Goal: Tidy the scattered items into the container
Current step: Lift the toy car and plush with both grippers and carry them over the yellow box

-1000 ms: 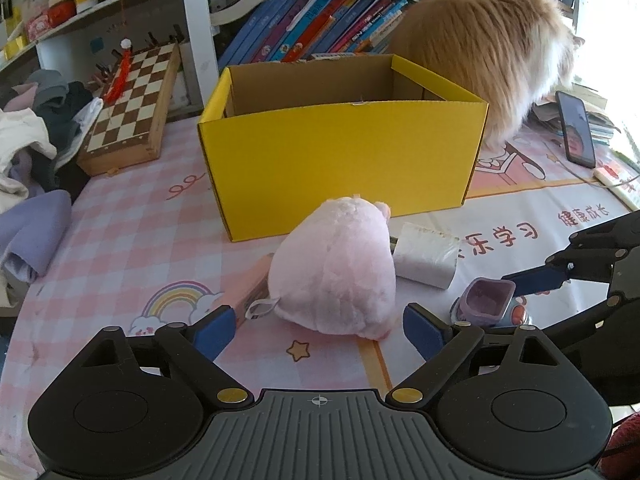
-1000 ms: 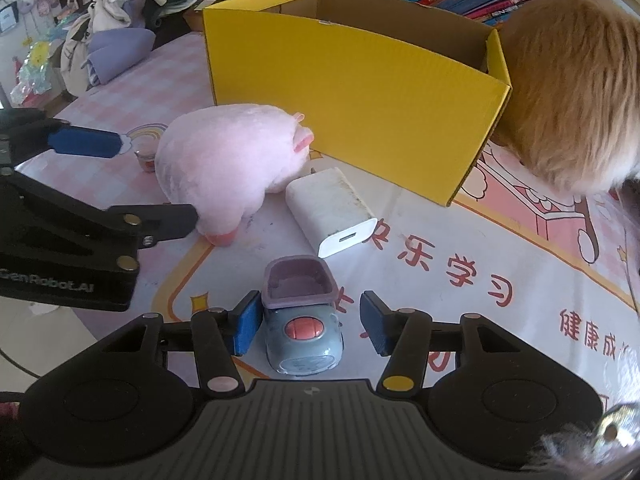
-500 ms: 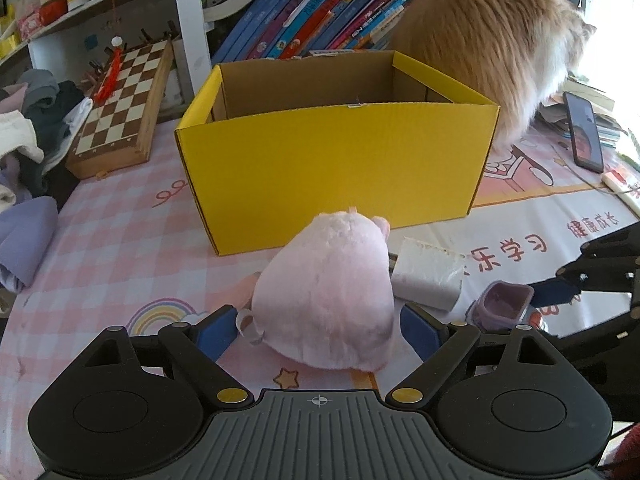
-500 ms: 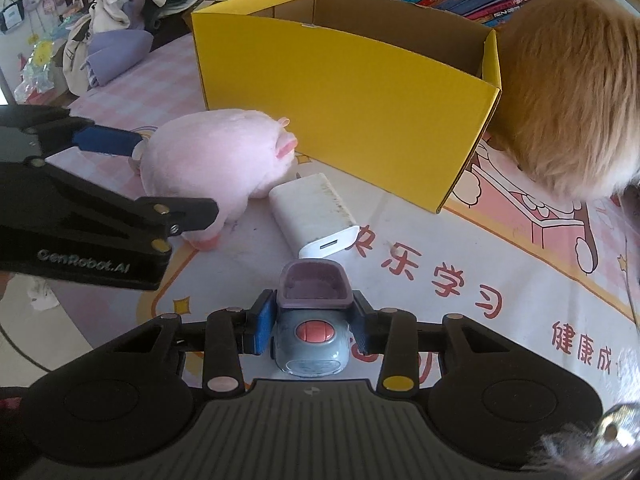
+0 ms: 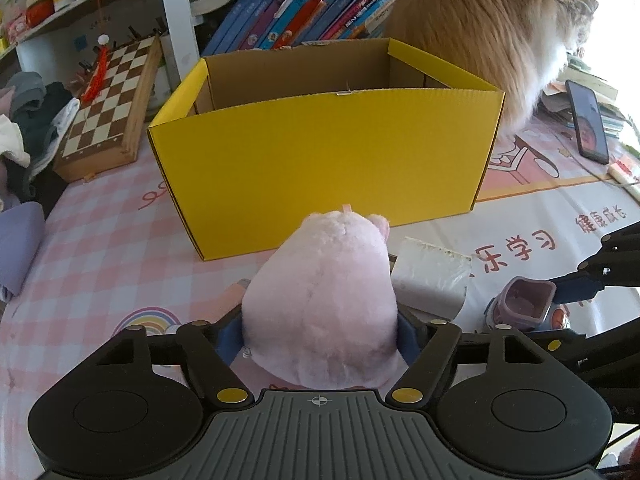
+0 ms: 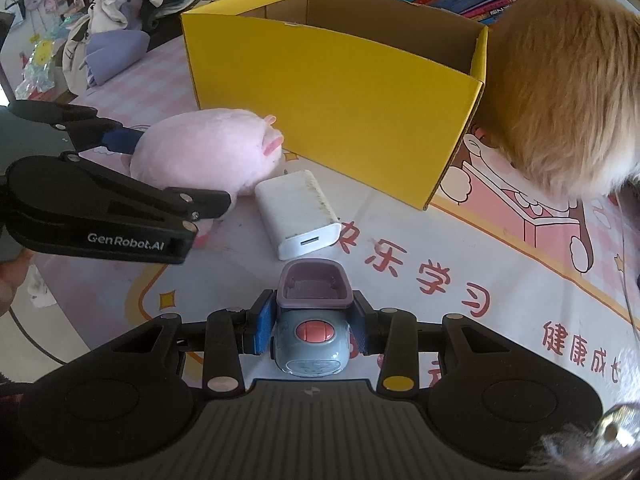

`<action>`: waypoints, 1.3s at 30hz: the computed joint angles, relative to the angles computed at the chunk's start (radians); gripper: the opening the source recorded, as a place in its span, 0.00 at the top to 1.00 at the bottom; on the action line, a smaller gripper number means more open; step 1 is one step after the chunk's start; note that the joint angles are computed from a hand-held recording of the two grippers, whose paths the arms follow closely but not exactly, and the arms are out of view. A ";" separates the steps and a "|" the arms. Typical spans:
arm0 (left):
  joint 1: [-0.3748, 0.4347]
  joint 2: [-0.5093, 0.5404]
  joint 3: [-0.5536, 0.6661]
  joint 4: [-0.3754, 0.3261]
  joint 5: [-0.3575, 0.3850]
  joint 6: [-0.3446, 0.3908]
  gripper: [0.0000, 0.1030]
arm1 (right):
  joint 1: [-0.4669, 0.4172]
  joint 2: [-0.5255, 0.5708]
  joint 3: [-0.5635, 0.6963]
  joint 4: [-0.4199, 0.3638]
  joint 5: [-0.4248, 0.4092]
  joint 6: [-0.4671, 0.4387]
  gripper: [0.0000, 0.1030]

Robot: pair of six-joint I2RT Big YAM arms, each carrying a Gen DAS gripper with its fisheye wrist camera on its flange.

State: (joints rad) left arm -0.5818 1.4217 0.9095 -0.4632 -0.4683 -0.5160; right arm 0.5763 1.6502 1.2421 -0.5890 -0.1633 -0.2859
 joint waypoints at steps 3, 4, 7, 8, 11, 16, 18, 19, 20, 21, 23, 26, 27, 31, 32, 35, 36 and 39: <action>0.001 -0.016 -0.008 -0.002 0.023 -0.007 0.35 | -0.005 -0.001 0.007 -0.014 -0.016 -0.008 0.64; 0.001 -0.023 -0.012 -0.002 0.031 -0.011 0.36 | -0.006 -0.002 0.009 -0.017 -0.023 -0.013 0.64; 0.000 -0.058 -0.028 -0.002 0.053 -0.024 0.37 | -0.009 -0.011 0.013 -0.019 -0.036 -0.021 0.64; 0.000 -0.069 -0.031 0.000 0.056 -0.026 0.37 | -0.011 -0.015 0.013 -0.018 -0.040 -0.024 0.64; -0.006 -0.105 -0.041 0.007 0.054 -0.027 0.38 | -0.013 -0.028 0.016 -0.016 -0.053 -0.031 0.64; -0.017 -0.150 -0.042 0.005 0.031 -0.009 0.38 | -0.015 -0.050 0.018 -0.006 -0.079 -0.045 0.64; -0.019 -0.161 -0.040 0.004 0.028 -0.001 0.38 | -0.016 -0.058 0.020 0.000 -0.088 -0.049 0.64; -0.021 -0.166 -0.038 0.003 0.023 0.004 0.38 | -0.016 -0.060 0.022 0.003 -0.092 -0.050 0.64; -0.023 -0.171 -0.036 0.003 0.017 0.010 0.38 | -0.017 -0.064 0.024 0.009 -0.095 -0.050 0.64; -0.025 -0.176 -0.034 0.006 0.009 0.023 0.38 | -0.017 -0.067 0.027 0.015 -0.098 -0.050 0.64; -0.027 -0.185 -0.026 0.020 -0.010 0.061 0.38 | -0.020 -0.074 0.034 0.029 -0.107 -0.049 0.64; -0.020 -0.198 -0.009 0.046 -0.024 0.125 0.38 | -0.026 -0.082 0.050 0.047 -0.123 -0.050 0.64; -0.015 -0.200 -0.001 0.055 -0.027 0.150 0.38 | -0.028 -0.082 0.059 0.051 -0.129 -0.053 0.64; 0.018 -0.197 0.036 0.080 -0.022 0.238 0.38 | -0.042 -0.070 0.114 0.065 -0.153 -0.089 0.64; 0.032 -0.192 0.048 0.085 -0.013 0.257 0.38 | -0.048 -0.061 0.135 0.064 -0.161 -0.097 0.64; 0.069 -0.172 0.079 0.095 -0.002 0.309 0.38 | -0.064 -0.021 0.209 0.049 -0.179 -0.121 0.64; 0.080 -0.162 0.091 0.095 -0.007 0.326 0.38 | -0.068 -0.004 0.235 0.044 -0.181 -0.129 0.64; 0.109 -0.130 0.124 0.094 -0.006 0.360 0.38 | -0.076 0.049 0.313 0.029 -0.183 -0.148 0.65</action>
